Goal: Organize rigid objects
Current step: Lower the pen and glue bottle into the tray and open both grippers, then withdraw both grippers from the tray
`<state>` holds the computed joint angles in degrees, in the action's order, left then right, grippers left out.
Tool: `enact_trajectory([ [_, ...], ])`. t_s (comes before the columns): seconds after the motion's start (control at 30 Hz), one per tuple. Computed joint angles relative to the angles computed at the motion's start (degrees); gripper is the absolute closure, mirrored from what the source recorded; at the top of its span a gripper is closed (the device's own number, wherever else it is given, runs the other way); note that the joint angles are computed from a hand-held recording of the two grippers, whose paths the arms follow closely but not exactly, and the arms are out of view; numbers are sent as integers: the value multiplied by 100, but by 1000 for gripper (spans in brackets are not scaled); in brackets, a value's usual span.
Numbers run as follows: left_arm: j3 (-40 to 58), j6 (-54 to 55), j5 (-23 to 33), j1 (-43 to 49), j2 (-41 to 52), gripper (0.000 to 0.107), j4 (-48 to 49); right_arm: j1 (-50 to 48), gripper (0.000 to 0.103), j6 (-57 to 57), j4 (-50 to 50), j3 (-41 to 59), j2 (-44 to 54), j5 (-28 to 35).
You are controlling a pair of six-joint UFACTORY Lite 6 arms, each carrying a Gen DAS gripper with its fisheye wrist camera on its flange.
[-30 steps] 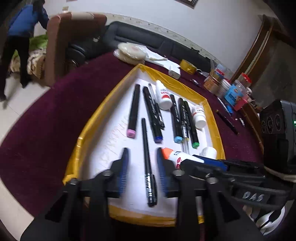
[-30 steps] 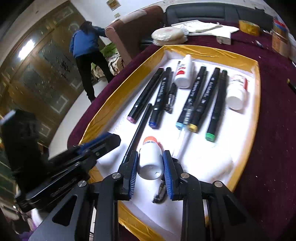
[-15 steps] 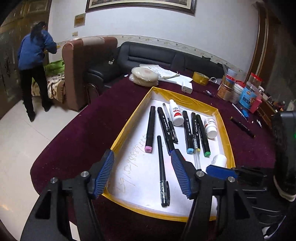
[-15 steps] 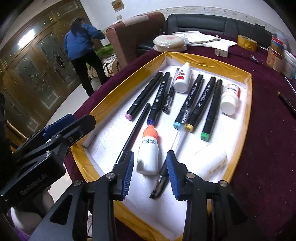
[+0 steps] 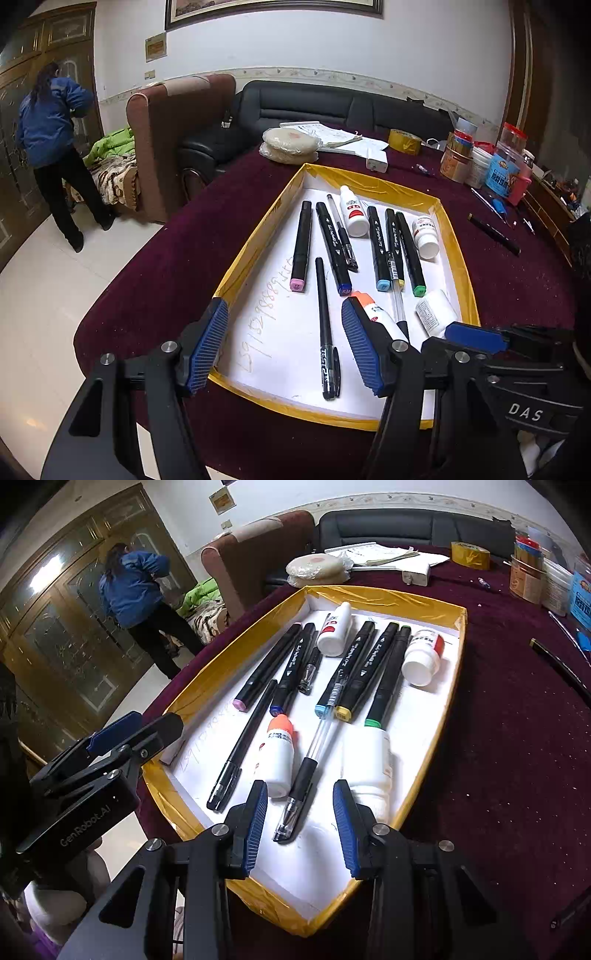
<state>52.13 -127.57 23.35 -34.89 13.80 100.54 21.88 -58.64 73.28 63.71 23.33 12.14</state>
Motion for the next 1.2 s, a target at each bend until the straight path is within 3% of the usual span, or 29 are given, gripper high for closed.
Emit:
enact_trajectory([
  [0.57,276,766,-1,-162,187,43,-719,-354,69,-1423,1363,-631,-466,226],
  [1.2,703,1515,255,-470,530,41,-1479,-603,68,-2310,2030,-930,-658,622],
])
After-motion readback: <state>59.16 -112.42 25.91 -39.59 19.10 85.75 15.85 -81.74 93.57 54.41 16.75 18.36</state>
